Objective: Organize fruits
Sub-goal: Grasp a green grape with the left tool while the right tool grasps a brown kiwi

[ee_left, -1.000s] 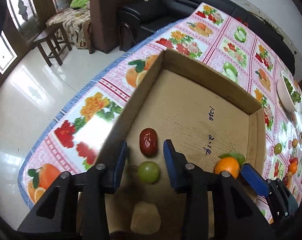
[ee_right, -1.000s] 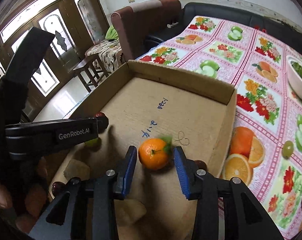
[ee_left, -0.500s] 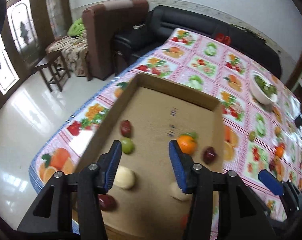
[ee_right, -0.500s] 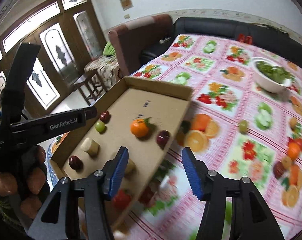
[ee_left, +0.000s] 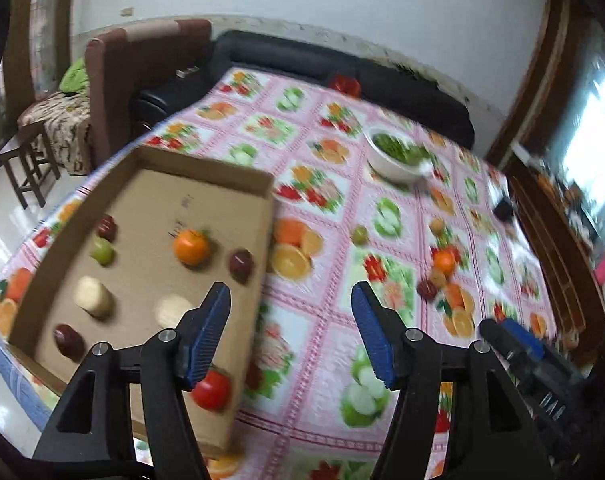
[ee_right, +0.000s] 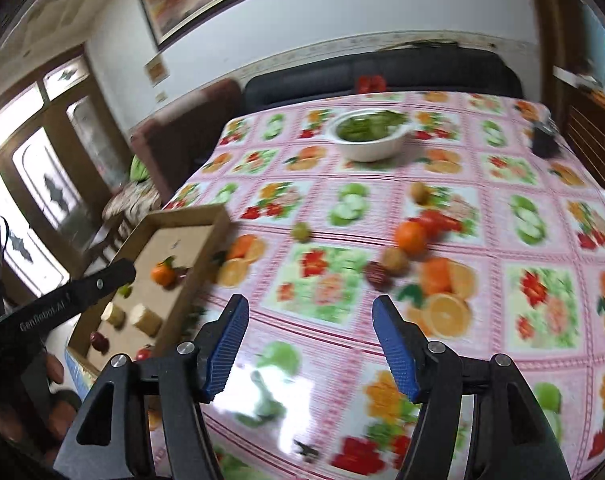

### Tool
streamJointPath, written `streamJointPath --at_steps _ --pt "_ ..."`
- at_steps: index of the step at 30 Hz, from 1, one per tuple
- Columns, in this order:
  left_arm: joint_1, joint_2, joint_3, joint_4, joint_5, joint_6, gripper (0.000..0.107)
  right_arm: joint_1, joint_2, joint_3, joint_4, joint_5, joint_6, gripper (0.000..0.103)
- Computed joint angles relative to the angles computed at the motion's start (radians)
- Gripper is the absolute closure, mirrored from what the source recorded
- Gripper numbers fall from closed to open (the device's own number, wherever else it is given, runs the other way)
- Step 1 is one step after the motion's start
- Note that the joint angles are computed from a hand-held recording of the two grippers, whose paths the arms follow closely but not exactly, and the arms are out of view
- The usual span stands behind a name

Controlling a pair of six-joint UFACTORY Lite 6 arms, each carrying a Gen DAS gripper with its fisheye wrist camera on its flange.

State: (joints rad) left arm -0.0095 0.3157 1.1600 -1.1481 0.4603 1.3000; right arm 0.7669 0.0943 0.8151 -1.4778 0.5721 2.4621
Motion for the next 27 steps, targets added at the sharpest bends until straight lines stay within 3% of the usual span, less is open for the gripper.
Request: streamJointPath --at_steps 4,10,27 --pt "-0.103 0.046 0.014 0.232 -0.054 -0.161 0.045 -0.015 -0.125 -0.158 -0.019 0.019 0.088 0.037" --pt "-0.144 0.092 0.022 0.284 -0.042 -0.236 0.045 -0.028 -0.216 -0.262 -0.03 0.034 0.133 0.037" --pt "-0.19 0.176 0.144 0.417 -0.043 -0.4 0.045 -0.119 -0.173 -0.313 -0.216 -0.042 0.319 0.037"
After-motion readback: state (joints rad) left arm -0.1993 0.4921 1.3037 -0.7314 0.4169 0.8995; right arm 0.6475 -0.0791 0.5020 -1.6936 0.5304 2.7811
